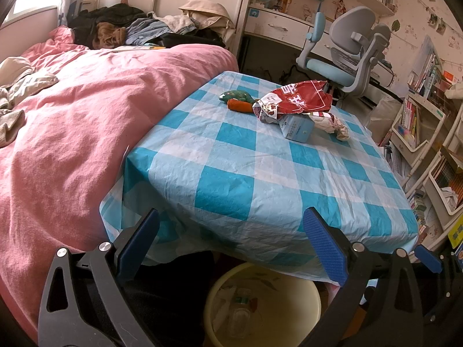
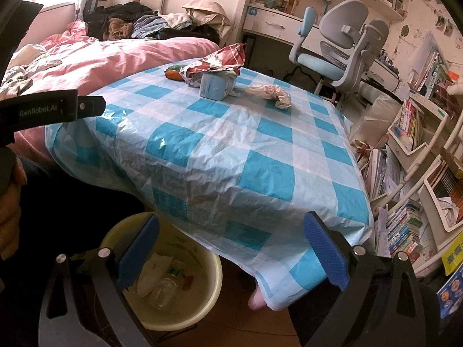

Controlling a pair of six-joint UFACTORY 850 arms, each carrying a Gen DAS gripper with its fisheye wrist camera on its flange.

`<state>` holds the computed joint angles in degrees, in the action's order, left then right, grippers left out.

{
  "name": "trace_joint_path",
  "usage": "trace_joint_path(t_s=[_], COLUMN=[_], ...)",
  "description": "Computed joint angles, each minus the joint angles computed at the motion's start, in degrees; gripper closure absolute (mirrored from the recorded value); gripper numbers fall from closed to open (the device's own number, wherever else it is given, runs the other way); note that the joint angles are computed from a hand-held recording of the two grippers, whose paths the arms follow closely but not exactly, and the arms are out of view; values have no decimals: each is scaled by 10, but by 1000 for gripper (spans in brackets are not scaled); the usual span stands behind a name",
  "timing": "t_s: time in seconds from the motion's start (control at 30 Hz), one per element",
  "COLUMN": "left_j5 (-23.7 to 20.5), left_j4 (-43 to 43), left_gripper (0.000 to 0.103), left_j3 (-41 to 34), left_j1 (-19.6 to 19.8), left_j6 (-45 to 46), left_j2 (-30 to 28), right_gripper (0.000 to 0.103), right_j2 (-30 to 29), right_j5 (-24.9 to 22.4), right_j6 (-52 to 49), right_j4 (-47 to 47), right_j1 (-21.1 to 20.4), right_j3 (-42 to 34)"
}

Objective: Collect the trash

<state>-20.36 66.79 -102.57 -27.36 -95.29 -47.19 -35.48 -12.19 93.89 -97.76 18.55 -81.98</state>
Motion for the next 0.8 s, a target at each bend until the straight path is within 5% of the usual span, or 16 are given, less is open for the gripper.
trace_joint_path(t_s=[0.8], left_j5=[2], left_j4=[-5], left_gripper=[7], left_j3=[0], left_j1=[1], left_j6=[4], left_j2=[0], right_gripper=[8], right_j2=[1], right_j5=[0], right_j6=[0], right_j4=[-2], right_j1=[1], right_j3=[3])
